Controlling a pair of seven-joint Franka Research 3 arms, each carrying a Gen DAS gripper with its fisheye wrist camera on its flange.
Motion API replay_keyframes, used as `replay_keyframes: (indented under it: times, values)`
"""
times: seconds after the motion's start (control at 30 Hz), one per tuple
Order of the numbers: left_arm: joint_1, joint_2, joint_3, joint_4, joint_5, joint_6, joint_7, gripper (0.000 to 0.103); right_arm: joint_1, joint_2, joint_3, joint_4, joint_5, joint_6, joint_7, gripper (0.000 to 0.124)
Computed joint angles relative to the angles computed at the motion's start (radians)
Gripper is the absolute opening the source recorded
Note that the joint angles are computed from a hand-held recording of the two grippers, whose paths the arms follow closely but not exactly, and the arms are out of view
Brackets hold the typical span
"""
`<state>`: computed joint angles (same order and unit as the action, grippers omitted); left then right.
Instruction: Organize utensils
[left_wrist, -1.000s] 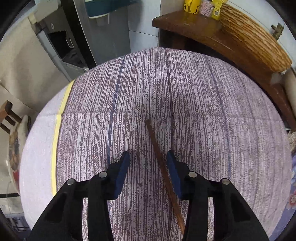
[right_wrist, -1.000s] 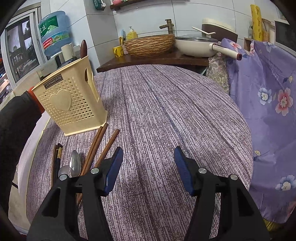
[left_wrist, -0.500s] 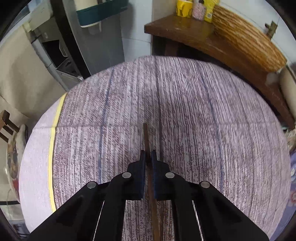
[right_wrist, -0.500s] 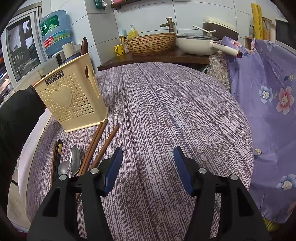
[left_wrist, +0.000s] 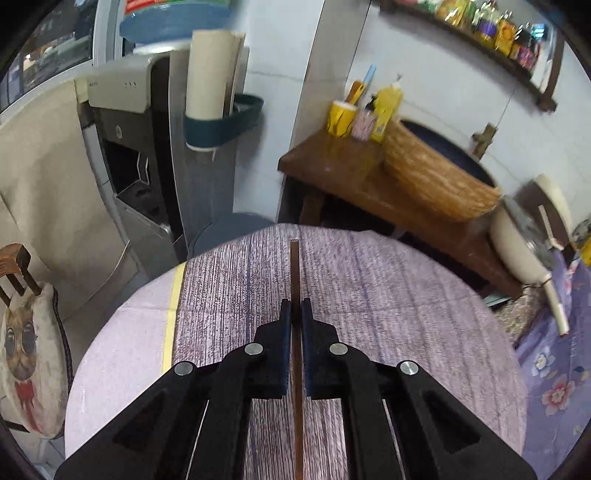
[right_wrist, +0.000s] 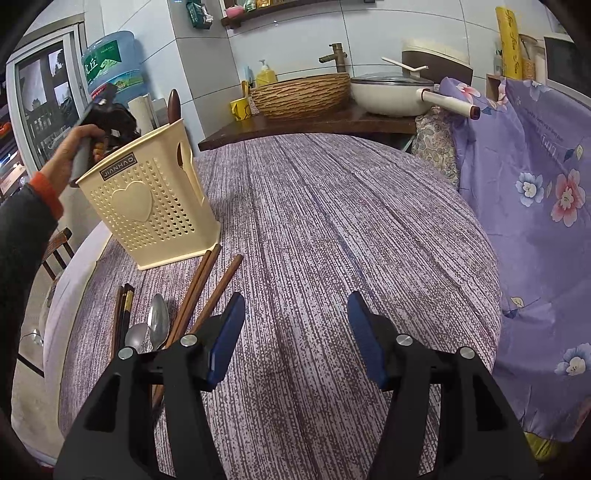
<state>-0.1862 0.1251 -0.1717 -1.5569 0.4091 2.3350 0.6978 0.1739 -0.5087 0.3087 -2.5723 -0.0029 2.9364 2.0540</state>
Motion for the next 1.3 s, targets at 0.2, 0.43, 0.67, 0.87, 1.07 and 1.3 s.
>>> replay_keyframes:
  times: [0.2, 0.43, 0.67, 0.87, 1.07, 1.3]
  values:
    - [-0.005, -0.173, -0.024, -0.127, 0.099, 0.047, -0.03, 0.006, 0.026, -0.039, -0.01, -0.03, 0.023, 0.016, -0.011, 0.058]
    - [-0.004, -0.303, -0.074, -0.156, 0.163, 0.072, -0.057, 0.006, 0.036, -0.093, -0.004, -0.059, 0.046, 0.026, -0.025, 0.058]
    - [-0.011, -0.369, -0.154, -0.102, 0.259, 0.078, -0.066, 0.006, 0.046, -0.149, -0.006, -0.091, 0.069, 0.017, -0.038, 0.058]
    - [-0.039, -0.364, -0.188, -0.092, 0.255, 0.044, -0.04, 0.006, 0.064, -0.187, -0.019, -0.117, 0.09, 0.005, -0.059, 0.058]
    - [-0.068, -0.364, -0.192, -0.172, 0.219, 0.0, -0.051, 0.006, 0.07, -0.218, -0.027, -0.139, 0.108, -0.003, -0.074, 0.058]
    - [-0.085, -0.358, -0.184, -0.289, 0.209, -0.001, -0.119, 0.006, 0.073, -0.253, -0.013, -0.159, 0.118, -0.017, -0.072, 0.058]
